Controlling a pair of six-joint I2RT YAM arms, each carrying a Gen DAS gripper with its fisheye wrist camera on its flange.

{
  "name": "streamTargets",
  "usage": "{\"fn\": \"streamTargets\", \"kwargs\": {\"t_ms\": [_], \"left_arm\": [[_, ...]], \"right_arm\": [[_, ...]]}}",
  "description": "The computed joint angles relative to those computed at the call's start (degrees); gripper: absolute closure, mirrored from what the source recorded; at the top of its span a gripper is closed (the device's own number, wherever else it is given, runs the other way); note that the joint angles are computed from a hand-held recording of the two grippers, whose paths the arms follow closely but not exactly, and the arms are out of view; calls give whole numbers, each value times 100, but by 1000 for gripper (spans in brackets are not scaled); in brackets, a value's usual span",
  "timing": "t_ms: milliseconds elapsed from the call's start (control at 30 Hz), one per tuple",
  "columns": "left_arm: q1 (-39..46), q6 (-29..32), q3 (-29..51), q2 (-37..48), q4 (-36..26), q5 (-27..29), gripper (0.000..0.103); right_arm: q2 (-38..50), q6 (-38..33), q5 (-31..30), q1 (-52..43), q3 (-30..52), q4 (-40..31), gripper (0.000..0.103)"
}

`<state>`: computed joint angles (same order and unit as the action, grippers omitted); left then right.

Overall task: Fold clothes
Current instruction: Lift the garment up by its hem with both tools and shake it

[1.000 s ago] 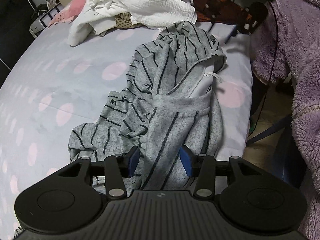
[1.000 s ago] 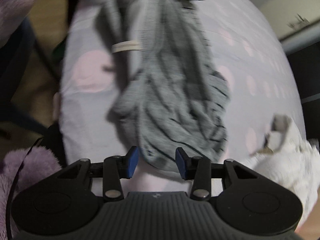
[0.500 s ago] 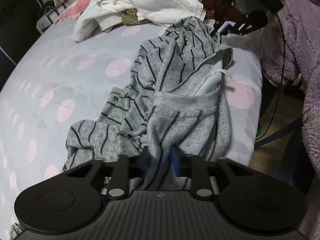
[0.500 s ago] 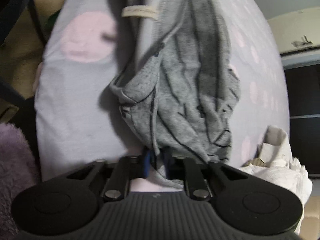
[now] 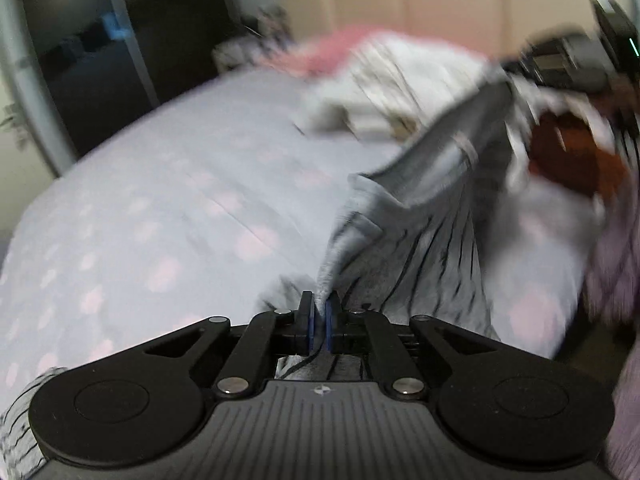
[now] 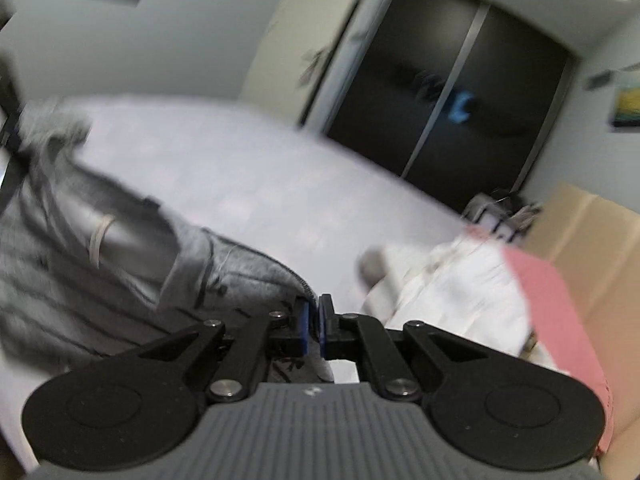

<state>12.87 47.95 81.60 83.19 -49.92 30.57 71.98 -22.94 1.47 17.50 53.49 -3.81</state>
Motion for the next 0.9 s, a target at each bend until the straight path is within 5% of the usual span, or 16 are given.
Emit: {"fn": "streamTargets", "kwargs": {"t_ms": [300, 667, 900], "left_arm": [[388, -1529, 1207, -791, 1016, 264, 100], [707, -2653, 2834, -1290, 1922, 607, 101], [511, -2950, 3998, -1064, 1592, 293, 101]], "right_arm": [[-256, 143, 1001, 806, 1165, 496, 98], [-163, -388, 1827, 1705, 3264, 629, 98], [21, -887, 2181, 2116, 4515, 628, 98]]}}
